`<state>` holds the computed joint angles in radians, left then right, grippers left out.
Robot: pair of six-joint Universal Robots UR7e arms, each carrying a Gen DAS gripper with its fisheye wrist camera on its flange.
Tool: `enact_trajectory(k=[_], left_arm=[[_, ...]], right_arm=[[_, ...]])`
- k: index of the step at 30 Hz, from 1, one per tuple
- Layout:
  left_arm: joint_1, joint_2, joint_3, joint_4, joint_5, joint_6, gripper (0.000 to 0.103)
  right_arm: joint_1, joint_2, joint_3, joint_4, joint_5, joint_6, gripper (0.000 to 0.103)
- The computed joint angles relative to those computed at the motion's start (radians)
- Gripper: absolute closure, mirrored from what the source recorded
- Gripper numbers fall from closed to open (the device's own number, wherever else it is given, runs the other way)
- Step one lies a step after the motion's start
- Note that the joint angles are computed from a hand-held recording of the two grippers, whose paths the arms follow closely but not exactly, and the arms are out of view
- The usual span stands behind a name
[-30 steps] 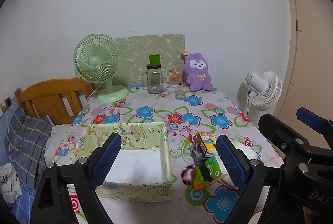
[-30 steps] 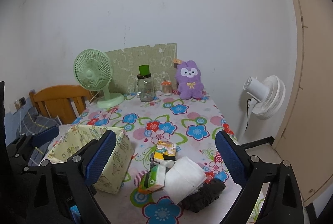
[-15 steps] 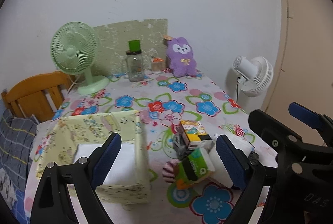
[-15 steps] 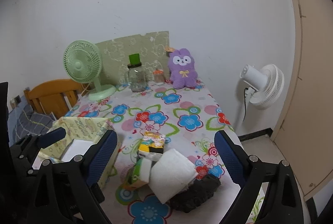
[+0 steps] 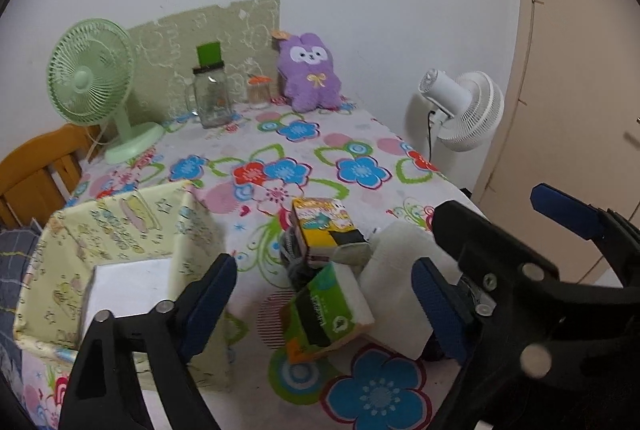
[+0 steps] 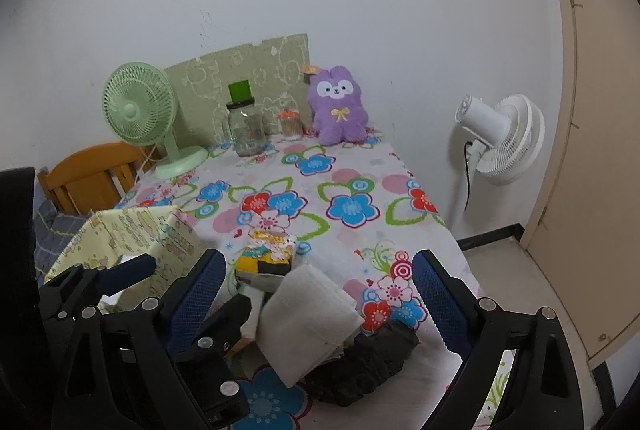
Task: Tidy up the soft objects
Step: 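Move left tool to green tissue pack while right tool reaches white cloth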
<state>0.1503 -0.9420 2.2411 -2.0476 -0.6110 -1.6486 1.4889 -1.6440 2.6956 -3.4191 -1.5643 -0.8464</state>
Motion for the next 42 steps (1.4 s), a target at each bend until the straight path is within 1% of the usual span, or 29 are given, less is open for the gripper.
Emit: enact_trajectory(k=[4,7,12,14,17,20,22,25,27,30,34,36,38,39,41,42], left_arm=[[0.023,0.007,0.012,-0.068,-0.022,0.032,0.017],[0.035,0.015,0.013,-0.087,-0.035,0.041,0.017],[0.038,0.045,-0.020,0.012,-0.027,-0.003,0.017],[0.040,0.053,-0.029,0.037,-0.026,-0.014,0.017],[0.039,0.062,-0.036,0.045,-0.022,-0.010,0.018],[0.042,0.072,-0.038,0.011,-0.023,0.024,0.022],[0.047,0.079,-0.037,-0.023,-0.023,0.057,0.022],[0.056,0.084,-0.039,-0.037,-0.034,0.065,0.025],[0.064,0.083,-0.033,-0.053,-0.045,0.065,0.029],[0.072,0.079,-0.022,-0.075,-0.059,0.058,0.031],[0.080,0.078,-0.008,-0.113,-0.072,0.064,0.036],[0.087,0.076,0.001,-0.148,-0.083,0.081,0.045],[0.092,0.076,0.006,-0.167,-0.090,0.093,0.050],[0.093,0.075,0.007,-0.168,-0.090,0.093,0.054],[0.092,0.073,0.005,-0.156,-0.089,0.086,0.059],[0.091,0.073,0.004,-0.152,-0.087,0.084,0.061]], right_arm=[[-0.005,0.037,-0.007,-0.011,-0.024,0.002,0.007],[-0.007,0.067,-0.017,-0.014,-0.041,0.007,0.007],[-0.007,0.112,-0.030,-0.011,-0.066,0.019,0.009],[-0.008,0.129,-0.035,-0.011,-0.076,0.020,0.011],[-0.007,0.150,-0.045,-0.003,-0.092,0.029,0.011],[-0.008,0.161,-0.052,-0.001,-0.099,0.036,0.011],[-0.010,0.165,-0.055,0.004,-0.102,0.038,0.012],[-0.013,0.171,-0.059,0.008,-0.105,0.037,0.012],[-0.014,0.180,-0.063,0.010,-0.111,0.037,0.015],[-0.019,0.191,-0.071,0.028,-0.120,0.044,0.017],[-0.021,0.203,-0.084,0.060,-0.128,0.057,0.024],[-0.020,0.211,-0.091,0.079,-0.134,0.066,0.031],[-0.019,0.217,-0.096,0.093,-0.142,0.080,0.042],[-0.018,0.224,-0.099,0.090,-0.148,0.085,0.044],[-0.018,0.229,-0.103,0.089,-0.155,0.093,0.059],[-0.017,0.232,-0.104,0.082,-0.160,0.094,0.063]])
